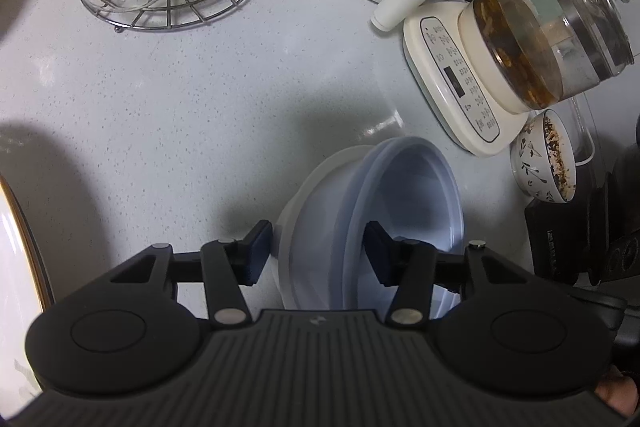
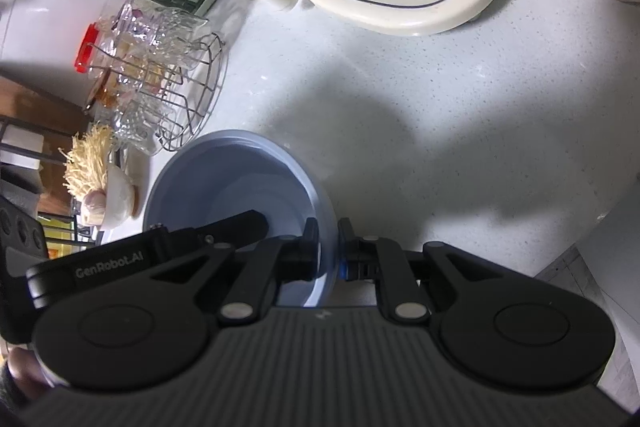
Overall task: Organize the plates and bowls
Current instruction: 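Carry the light blue bowl over the counter toward the plate stack with both grippers, then lower the light blue bowl onto the plate stack with both grippers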
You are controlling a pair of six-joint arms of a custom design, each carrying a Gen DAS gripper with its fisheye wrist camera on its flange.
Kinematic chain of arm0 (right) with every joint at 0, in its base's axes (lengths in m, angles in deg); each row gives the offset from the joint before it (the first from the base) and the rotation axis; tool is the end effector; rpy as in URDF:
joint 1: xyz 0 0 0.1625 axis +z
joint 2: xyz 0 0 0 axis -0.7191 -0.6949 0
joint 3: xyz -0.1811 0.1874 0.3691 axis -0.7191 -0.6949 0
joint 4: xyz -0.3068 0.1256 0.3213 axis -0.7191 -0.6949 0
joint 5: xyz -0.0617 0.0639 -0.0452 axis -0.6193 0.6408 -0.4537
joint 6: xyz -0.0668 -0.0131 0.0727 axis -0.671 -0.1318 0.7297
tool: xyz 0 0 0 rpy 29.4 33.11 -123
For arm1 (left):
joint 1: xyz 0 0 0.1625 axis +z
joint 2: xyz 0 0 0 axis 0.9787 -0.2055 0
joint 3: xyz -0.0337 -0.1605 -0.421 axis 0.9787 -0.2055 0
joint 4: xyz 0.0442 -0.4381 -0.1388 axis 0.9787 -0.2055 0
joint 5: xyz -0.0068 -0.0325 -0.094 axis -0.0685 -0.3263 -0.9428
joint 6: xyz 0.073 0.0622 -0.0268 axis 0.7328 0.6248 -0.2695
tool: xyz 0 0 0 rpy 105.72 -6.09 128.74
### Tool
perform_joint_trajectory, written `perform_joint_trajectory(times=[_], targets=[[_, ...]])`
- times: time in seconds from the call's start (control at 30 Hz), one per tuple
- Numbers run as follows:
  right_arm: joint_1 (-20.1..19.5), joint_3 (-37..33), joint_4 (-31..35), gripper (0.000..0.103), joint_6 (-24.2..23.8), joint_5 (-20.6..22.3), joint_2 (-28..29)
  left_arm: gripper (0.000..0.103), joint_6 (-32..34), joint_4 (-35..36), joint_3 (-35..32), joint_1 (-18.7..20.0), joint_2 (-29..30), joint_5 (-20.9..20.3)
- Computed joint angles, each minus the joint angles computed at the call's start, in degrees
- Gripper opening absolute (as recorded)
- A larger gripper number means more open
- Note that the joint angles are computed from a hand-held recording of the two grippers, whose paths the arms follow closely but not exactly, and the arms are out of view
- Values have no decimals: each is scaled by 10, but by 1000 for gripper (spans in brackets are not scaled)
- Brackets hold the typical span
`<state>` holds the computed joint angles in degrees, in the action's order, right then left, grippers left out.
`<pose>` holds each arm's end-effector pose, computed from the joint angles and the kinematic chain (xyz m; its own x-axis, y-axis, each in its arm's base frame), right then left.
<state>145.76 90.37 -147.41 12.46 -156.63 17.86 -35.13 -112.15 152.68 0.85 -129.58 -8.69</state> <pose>0.2287 -0.6602 -0.0292 -0.9860 0.0086 0.1668 -0.0315 0.9712 -0.2363 0.0471 -0.6959 0.2126 -0.9131 -0.2478 -0.3238 -0.0906 0.8976 -0.4315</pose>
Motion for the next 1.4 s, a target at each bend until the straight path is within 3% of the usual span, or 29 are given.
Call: perform_joint_trajectory(times=[0.63, 1.0, 1.4], targets=[[28, 50, -11, 13, -44, 5, -61, 57, -78, -10, 74, -49, -80, 0], [64, 79, -42, 13, -28, 8, -88, 57, -95, 15, 105, -79, -149, 8], [99, 87, -72, 13, -18, 6, -86, 57, -87, 20, 135, -86, -210, 9]])
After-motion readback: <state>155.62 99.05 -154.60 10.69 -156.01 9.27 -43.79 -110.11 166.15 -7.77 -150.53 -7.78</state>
